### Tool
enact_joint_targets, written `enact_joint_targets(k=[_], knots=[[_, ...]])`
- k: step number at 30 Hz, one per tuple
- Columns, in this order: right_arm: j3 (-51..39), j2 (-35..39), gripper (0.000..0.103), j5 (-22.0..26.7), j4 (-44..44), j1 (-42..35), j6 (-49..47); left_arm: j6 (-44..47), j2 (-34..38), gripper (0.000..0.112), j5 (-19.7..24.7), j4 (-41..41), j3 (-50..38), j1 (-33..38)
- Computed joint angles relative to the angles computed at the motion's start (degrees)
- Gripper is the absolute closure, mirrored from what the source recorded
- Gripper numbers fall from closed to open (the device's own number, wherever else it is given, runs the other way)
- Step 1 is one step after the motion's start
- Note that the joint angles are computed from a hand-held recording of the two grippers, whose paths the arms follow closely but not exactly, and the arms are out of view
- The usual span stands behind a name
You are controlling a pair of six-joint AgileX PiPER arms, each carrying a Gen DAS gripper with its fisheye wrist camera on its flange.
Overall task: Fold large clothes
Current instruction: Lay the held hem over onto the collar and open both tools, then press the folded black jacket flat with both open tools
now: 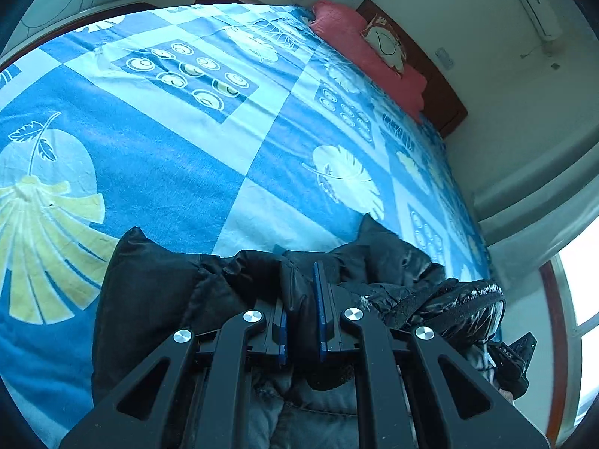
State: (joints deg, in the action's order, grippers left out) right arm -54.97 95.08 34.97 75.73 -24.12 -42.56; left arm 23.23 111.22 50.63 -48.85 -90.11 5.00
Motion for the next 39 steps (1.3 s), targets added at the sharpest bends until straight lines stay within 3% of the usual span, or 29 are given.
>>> enact_joint_targets(k=[6, 8, 10, 13, 15, 18, 22, 27, 32, 34, 37, 39], knots=[[2.04, 0.53, 0.091, 1.24, 6.46, -0.99, -6.76, 3.01, 0.17, 0.098, -1.9, -2.25, 1.89, -0.15], [2.32, 0.01, 0.085, 2.8, 7.15, -1.78, -7.24, 3.43, -0.24, 0.098, -0.42, -3.55, 1.85, 0.68], [3.08, -1.0, 0.067, 5.24, 9.07, -2.94, -9.04, 2.75, -0.72, 0.094, 1.44, -4.66, 1.44, 1.68], [5.14, -5.05, 0.037, 4.92, 11.15, -3.81, -11.58, 2.46, -0.97, 0.075, 5.67, -10.68, 1.02, 4.94], [5.85, -6.97, 0.037, 4.79, 11.07, -4.61, -11.42, 3.03, -2.86, 0.047, 5.85, -16.44, 3.35, 7.41], [6.43, -9.35, 0.037, 4.24, 8.45, -5.01, -9.13, 4.08, -6.99, 0.038, 2.94, -20.21, 6.47, 9.78], [4.9, -13.46, 0.042, -4.1, -2.1, 1.72, -1.23, 3.54, -9.61, 0.038, 3.09, -14.0, 6.34, 8.01], [-3.04, -10.24, 0.05, -11.25, -29.67, 15.63, 21.14, 3.84, -13.57, 0.038, -6.44, 2.24, 9.17, -2.35], [-8.7, -3.11, 0.051, -14.81, -55.92, 23.9, 40.61, -4.24, -8.92, 0.038, -11.51, 16.22, 6.89, -8.04], [-10.33, 0.06, 0.051, -13.82, -60.28, 24.1, 44.53, -7.46, -6.53, 0.038, -11.81, 20.51, 5.04, -8.72], [-10.49, 3.26, 0.051, -14.94, -57.94, 23.51, 42.77, -12.22, -3.92, 0.038, -13.39, 28.28, 3.95, -10.96], [-10.77, 3.57, 0.05, -15.17, -64.05, 24.75, 48.47, -16.25, -3.31, 0.038, -13.92, 33.6, 3.41, -12.67]])
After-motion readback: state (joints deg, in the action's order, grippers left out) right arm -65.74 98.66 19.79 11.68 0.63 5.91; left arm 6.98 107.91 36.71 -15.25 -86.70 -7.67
